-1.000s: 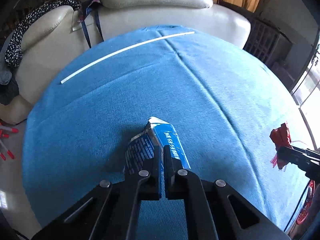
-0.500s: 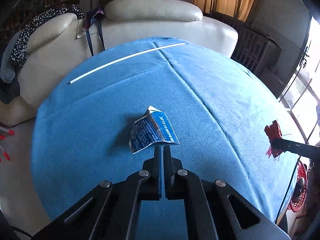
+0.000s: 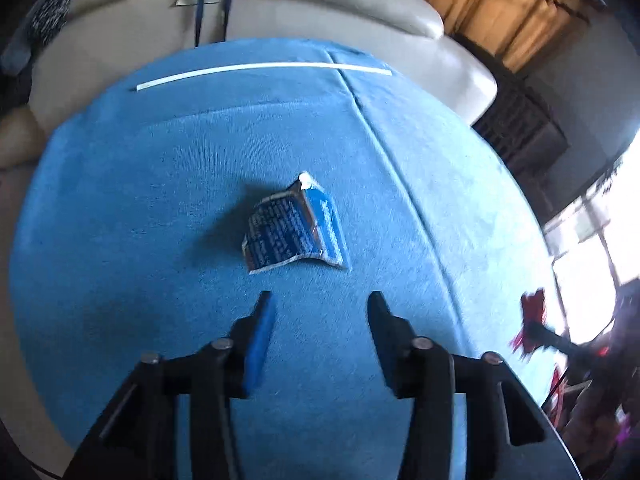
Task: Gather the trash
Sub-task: 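Lift the orange wrapper and blue packet and carry them toward the red basket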
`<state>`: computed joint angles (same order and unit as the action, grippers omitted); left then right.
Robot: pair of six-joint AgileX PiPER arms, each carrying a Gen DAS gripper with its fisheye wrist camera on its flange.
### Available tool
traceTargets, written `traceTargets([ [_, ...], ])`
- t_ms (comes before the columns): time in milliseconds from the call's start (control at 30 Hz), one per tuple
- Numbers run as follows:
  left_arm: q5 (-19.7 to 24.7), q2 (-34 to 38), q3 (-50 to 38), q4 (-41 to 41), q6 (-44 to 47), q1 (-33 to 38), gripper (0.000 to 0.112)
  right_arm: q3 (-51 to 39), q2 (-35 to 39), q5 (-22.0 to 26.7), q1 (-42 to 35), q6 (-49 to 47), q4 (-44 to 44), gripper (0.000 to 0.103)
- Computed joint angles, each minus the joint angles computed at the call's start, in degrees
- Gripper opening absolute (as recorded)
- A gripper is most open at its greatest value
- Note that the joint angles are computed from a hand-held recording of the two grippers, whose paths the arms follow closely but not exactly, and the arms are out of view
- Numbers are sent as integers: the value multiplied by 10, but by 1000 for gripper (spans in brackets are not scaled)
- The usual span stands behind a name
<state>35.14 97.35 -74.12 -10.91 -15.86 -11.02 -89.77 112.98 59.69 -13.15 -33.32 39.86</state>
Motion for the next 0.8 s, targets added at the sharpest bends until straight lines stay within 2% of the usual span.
traceTargets([
  [233, -49, 30, 6, -190, 52, 42, 50, 5, -1, -2, -1, -11, 3, 28],
  [567, -106, 57, 57, -500, 213, 75, 50, 24, -9, -4, -13, -38, 19, 28],
  [700, -140, 48, 90, -562, 251, 69, 50, 37, -14, -3, -22, -51, 26, 28],
  [800, -151, 63, 83, -558, 233, 69, 50, 40, -12, -3, -24, -52, 26, 28],
])
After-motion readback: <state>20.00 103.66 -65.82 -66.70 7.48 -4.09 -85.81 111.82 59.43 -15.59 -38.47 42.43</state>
